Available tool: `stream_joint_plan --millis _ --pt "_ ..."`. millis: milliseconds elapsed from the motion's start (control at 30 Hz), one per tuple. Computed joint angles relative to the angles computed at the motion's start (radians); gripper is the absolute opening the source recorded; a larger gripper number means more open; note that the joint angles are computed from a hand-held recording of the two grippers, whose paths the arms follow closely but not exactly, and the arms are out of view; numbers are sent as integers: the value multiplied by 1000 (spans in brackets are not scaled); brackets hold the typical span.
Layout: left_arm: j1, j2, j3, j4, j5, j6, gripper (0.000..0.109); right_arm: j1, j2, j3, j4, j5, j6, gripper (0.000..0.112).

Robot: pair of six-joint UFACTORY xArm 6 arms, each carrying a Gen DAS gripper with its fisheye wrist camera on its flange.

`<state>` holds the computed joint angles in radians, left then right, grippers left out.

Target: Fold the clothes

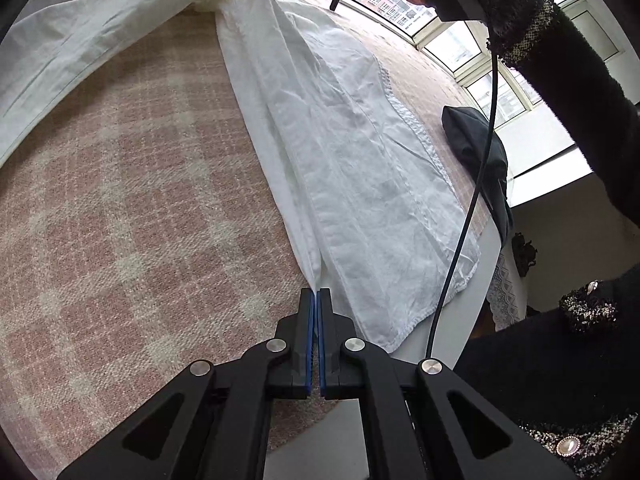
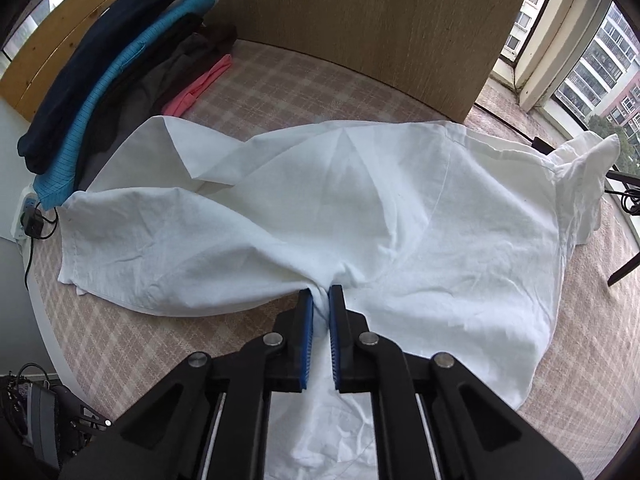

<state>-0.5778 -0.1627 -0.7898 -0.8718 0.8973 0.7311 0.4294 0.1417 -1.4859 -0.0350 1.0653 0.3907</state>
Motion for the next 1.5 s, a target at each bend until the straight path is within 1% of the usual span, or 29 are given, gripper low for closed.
stream_joint_plan --millis 167,267,300,333,367,400,500,533,567,600,633,667,700,767,800,833,900,933,1000,1033,1100,1200,1300,1367,1433,1500 --pt "0 -5 6 -7 -2 -4 1 -18 30 -57 -55 3 22 6" --pt "2 -6 9 -11 0 -10 1 -35 50 -47 -31 -32 18 6" --pt "6 -6 7 -13 8 -13 1 -36 56 -45 -1 -29 6 8" --pt "10 -5 5 -14 17 -14 1 -36 62 -44 30 -25 -7 10" --pt "19 -11 4 -9 26 -20 1 -37 68 -43 60 -21 -20 14" --pt "28 -19 4 -3 36 -27 1 -35 65 -37 72 -20 -17 22" --pt "39 -60 2 23 58 -46 0 -21 4 25 66 -64 -12 33" --pt "36 -69 -1 38 60 -65 0 -19 -26 49 68 -75 -11 34" --pt "33 -78 -5 53 63 -83 5 -16 -55 72 71 -86 -9 35" --pt "27 -78 -10 64 63 -100 11 -15 -91 101 67 -99 2 36" --pt "12 -74 -13 85 44 -128 21 -13 -131 134 64 -109 15 36" --pt "-2 -61 -19 121 23 -165 26 -11 -170 166 61 -117 29 37" --pt "-14 -45 -28 162 6 -206 26 -9 -216 205 56 -125 43 37" --pt "-41 -7 -53 170 -4 -272 26 0 -318 298 26 -136 96 38" --pt "-53 7 -59 163 -15 -283 27 6 -369 343 5 -137 129 40" --pt "-65 20 -64 153 -28 -288 27 13 -428 395 -21 -140 171 40" --pt "-94 33 -64 146 -68 -278 12 20 -563 512 -62 -150 258 41" --pt "-105 35 -65 140 -77 -278 2 18 -629 568 -74 -149 298 41" --pt "-121 25 -63 147 -85 -292 2 -5 -748 668 -87 -129 356 48" --pt "-121 -2 -55 161 -86 -304 2 -19 -807 714 -91 -114 382 48" --pt "-94 -76 -21 114 -82 -283 2 -56 -895 788 -94 -73 415 48" --pt "-64 -81 -1 159 -81 -337 2 -150 -976 889 -43 -134 365 48" --pt "-92 -42 6 275 -119 -443 2 -242 -948 926 13 -229 276 48" --pt "-111 -44 11 314 -143 -504 3 -281 -880 910 51 -286 204 48" --pt "-130 -50 2 400 -140 -620 8 -308 -796 876 98 -329 115 48" --pt "-142 -94 21 525 -151 -759 8 -328 -719 833 92 -353 55 48"
